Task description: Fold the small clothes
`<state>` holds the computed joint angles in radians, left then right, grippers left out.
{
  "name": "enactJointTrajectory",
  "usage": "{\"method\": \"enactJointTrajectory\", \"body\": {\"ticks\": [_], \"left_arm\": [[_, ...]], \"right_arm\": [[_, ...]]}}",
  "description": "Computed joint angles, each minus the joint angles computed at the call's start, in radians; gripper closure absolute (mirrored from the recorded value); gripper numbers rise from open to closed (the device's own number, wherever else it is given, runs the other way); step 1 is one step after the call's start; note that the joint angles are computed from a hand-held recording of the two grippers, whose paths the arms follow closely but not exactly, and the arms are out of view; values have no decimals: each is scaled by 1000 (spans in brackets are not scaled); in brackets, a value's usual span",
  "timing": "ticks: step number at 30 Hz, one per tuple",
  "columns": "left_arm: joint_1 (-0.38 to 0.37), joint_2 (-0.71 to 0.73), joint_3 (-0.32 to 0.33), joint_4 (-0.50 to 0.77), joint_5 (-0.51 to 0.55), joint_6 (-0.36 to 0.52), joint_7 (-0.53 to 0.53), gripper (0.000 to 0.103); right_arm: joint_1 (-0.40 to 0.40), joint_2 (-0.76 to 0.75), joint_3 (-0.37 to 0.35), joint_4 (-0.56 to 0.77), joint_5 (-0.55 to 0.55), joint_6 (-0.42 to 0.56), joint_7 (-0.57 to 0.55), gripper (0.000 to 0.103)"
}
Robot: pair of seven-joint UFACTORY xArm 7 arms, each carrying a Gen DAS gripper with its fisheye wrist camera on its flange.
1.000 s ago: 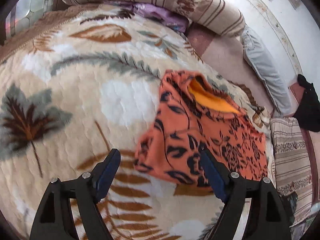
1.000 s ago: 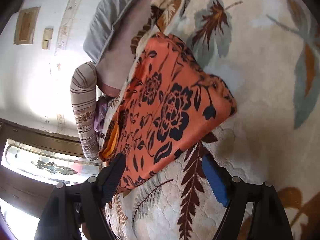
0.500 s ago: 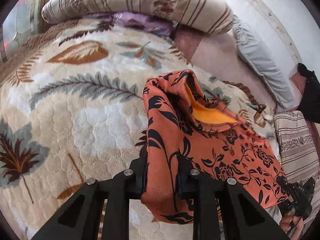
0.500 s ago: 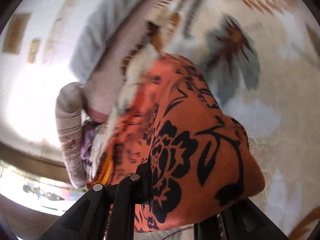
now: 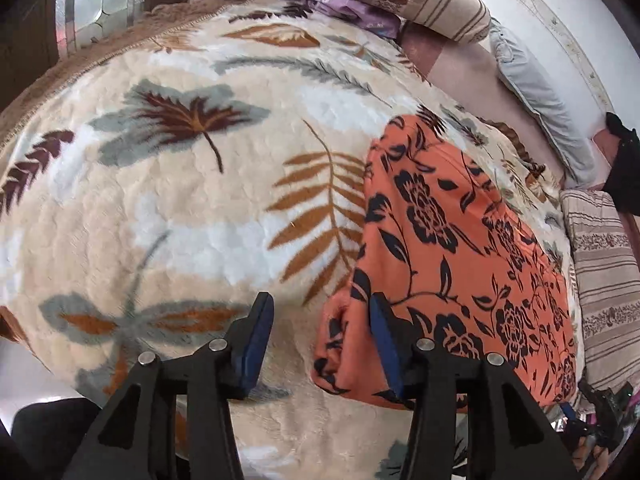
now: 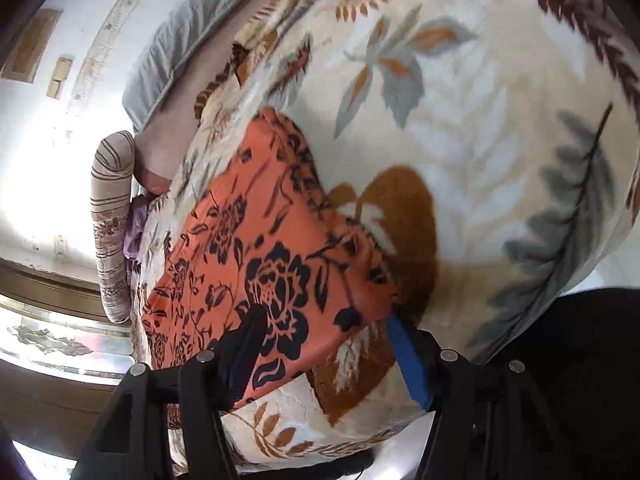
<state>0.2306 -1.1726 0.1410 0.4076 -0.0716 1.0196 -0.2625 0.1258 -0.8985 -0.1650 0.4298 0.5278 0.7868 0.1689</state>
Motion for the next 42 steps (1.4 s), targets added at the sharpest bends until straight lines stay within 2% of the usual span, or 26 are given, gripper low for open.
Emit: {"method": "enactJointTrajectory", "body": {"ticks": [2,4,5,8,10,11,12,14,15,16,18,20,24,26,28,29,30,31,32,33,34,35,36,37,39,42], "left_arm": [[-5,20,2,27,-2,-27,1,53],[-26,32,-1,46,-16,-44,4,53],[-45,40,-4,50,-24,-56,13,52],[-88,69,-30,53,-39,-84,24,52],[-115,59,-36,45,-55,-78,26,49],[-124,59,-43,42,-61,-77,22,46],[-130,58,-51,39,-63,-74,18,44],[-136,65,-62,33,-53,-61,17,34],[-142,76,-63,36,-41,-35,28,34],[-140,86,-73,40,-17,-14,43,34],[-114,91,-127,51,50,-1,41,34],[-125,105,-131,74,72,-16,52,34],[-209,185,-60,135,2,-120,114,34],[-232,308,-48,192,-3,-172,168,34],[-236,470,-33,270,-10,-206,209,34],[-228,554,-31,316,-7,-215,225,34],[-223,633,-26,354,22,-240,226,34],[-175,713,-57,395,90,-257,186,34],[-86,786,-120,437,178,-262,104,34],[-34,835,-141,462,223,-278,43,34],[-23,871,-121,480,227,-286,-3,34],[-19,891,-93,493,202,-279,-31,34],[-21,892,-64,493,157,-277,-24,34],[-33,871,-38,476,129,-301,-12,34],[0,806,-62,438,179,-316,-30,34],[-36,646,-28,356,117,-316,59,34]], "right_arm": [[-27,-2,6,41,-48,-1,-5,35],[-9,22,-11,89,-45,-22,-30,36],[28,47,-31,114,-20,-38,-61,36],[146,133,-84,212,67,1,-194,35],[246,198,-136,255,204,38,-313,26],[286,232,-163,271,238,75,-343,26],[284,258,-148,265,230,70,-330,26],[167,305,-65,211,153,60,-238,26],[132,284,-61,165,167,46,-191,36],[120,235,-74,129,199,22,-182,36],[52,220,-13,156,139,69,-150,34],[71,242,7,216,127,71,-196,29],[200,424,-34,404,267,115,-404,25],[229,567,-54,523,318,212,-490,24],[204,712,-40,634,362,311,-525,24],[236,791,-84,695,378,374,-534,24],[228,836,-92,726,378,395,-533,24],[183,878,-60,753,379,374,-519,24],[158,917,-62,776,410,356,-524,24],[135,933,-61,772,445,299,-527,25],[113,939,-68,755,509,224,-509,26],[49,938,-36,737,592,190,-497,25],[28,927,-31,717,633,143,-488,25],[48,914,-54,696,632,80,-487,25],[16,872,-37,663,590,40,-469,25],[-23,745,15,580,459,-47,-429,23]]}}
